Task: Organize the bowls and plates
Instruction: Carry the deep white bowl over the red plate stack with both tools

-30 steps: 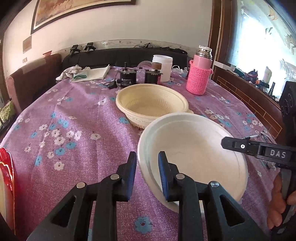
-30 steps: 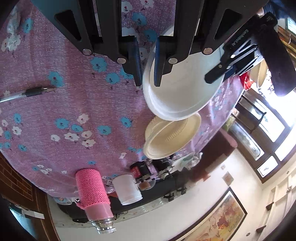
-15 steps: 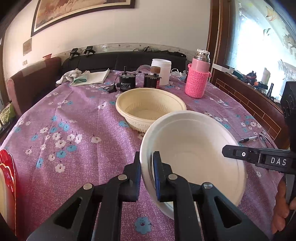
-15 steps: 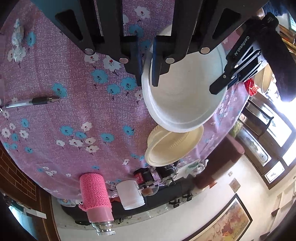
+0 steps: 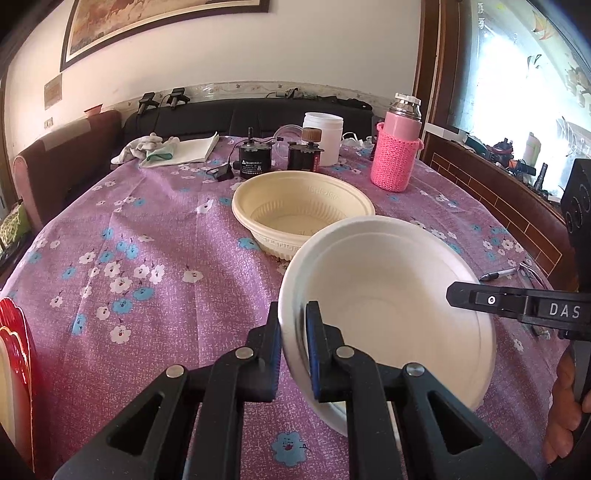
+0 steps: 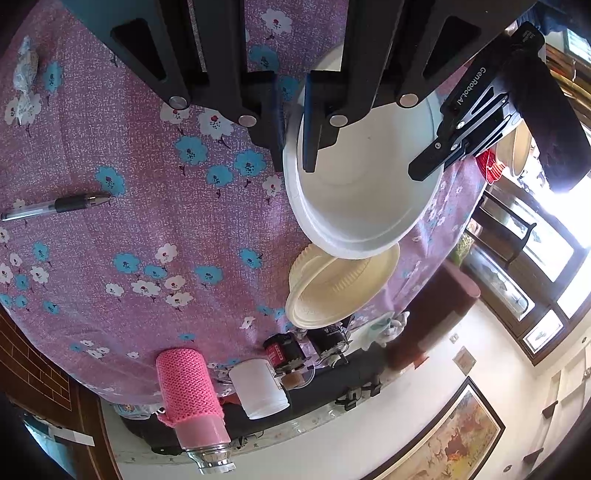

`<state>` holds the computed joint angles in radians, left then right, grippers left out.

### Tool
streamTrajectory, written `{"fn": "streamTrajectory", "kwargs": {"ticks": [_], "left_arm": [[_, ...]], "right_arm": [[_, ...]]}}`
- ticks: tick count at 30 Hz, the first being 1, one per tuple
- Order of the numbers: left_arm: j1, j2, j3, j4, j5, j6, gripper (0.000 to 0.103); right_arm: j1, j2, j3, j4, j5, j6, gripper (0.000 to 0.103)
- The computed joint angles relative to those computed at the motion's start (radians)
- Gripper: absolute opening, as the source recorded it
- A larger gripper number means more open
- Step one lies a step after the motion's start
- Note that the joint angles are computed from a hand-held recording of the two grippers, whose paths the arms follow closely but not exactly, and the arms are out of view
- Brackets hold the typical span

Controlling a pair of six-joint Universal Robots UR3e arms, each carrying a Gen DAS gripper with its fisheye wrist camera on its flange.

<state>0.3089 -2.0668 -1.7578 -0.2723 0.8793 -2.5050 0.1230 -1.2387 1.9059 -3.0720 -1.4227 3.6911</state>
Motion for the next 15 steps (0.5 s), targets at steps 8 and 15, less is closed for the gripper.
{"fn": "streamTrajectory", "kwargs": {"ticks": [8, 15], "left_arm": [[0.036, 0.049, -0.028, -0.023, -0.041, 0.007, 0.012], [0.155, 0.192, -0.099, -0.155, -0.127, 0.115, 0.012]], "right_arm": [[0.0, 0.0, -0.005, -0.002, 0.022, 0.021, 0.009], [0.075, -0.059, -0.011, -0.002, -0.007, 0.135, 0.01]]}}
